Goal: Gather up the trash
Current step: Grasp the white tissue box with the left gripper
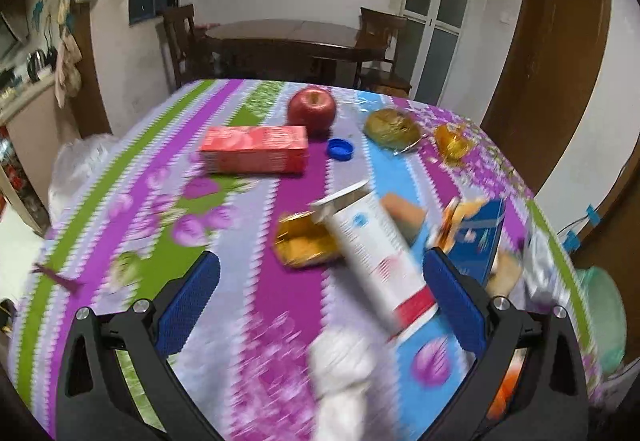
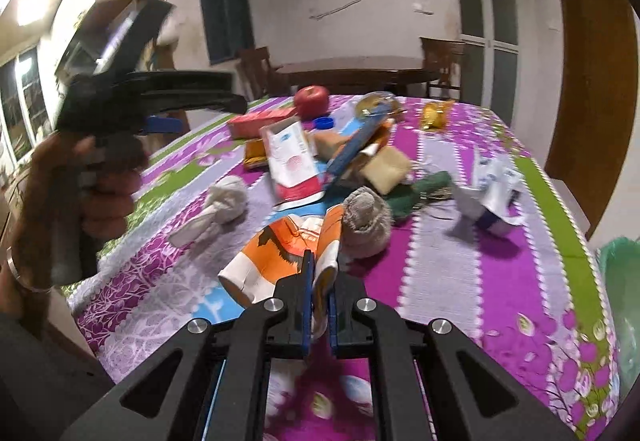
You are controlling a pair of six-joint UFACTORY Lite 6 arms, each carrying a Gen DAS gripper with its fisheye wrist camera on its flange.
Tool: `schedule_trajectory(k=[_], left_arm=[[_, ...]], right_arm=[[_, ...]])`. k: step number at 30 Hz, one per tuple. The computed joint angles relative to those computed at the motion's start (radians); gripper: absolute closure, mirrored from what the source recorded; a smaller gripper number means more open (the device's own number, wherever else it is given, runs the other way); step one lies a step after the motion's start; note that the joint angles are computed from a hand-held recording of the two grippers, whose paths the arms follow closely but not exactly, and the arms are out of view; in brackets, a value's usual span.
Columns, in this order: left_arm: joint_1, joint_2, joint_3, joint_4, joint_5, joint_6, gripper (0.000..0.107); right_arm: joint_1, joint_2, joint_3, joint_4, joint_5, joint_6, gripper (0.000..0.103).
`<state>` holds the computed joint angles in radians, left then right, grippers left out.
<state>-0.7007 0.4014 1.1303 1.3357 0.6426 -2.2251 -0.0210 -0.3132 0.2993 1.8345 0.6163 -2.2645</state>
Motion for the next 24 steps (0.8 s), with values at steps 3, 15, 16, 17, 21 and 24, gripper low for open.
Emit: schedule_trajectory(k=[3, 15, 16, 17, 21, 24], left_arm=[[0.055, 0.148, 0.181, -0.107, -0.057, 0.126, 0.009], [0.135, 0.433, 0.467, -0.366, -0.132, 0.38, 0.027], [0.133, 0.423, 0.451, -0.334, -0.139, 0.349, 0.036], [0.125, 0.412, 0.436, -0.295, -0.137, 0.318, 0.051], [0.124, 0.369, 0.38, -0.249, -0.182, 0.283, 0.059], [0.112, 0.328, 0.325, -0.17, -0.194, 0.206, 0.061]], right_arm=[[-0.071, 0.007, -0.007, -0.022, 0.042, -0.02, 0.096], [-0.097, -0.019, -0.016, -0.012, 0.057, -0.03, 0.096], [-0.087, -0.047, -0.032, -0.008, 0.048, -0.022, 0.096], [-0.069, -0.067, -0.039, 0.01, 0.034, -0.022, 0.096], [0.031, -0.143, -0.064, 0.141, -0.052, -0.051, 0.096], [0.116, -0.173, -0.067, 0.278, -0.136, -0.1, 0.096]])
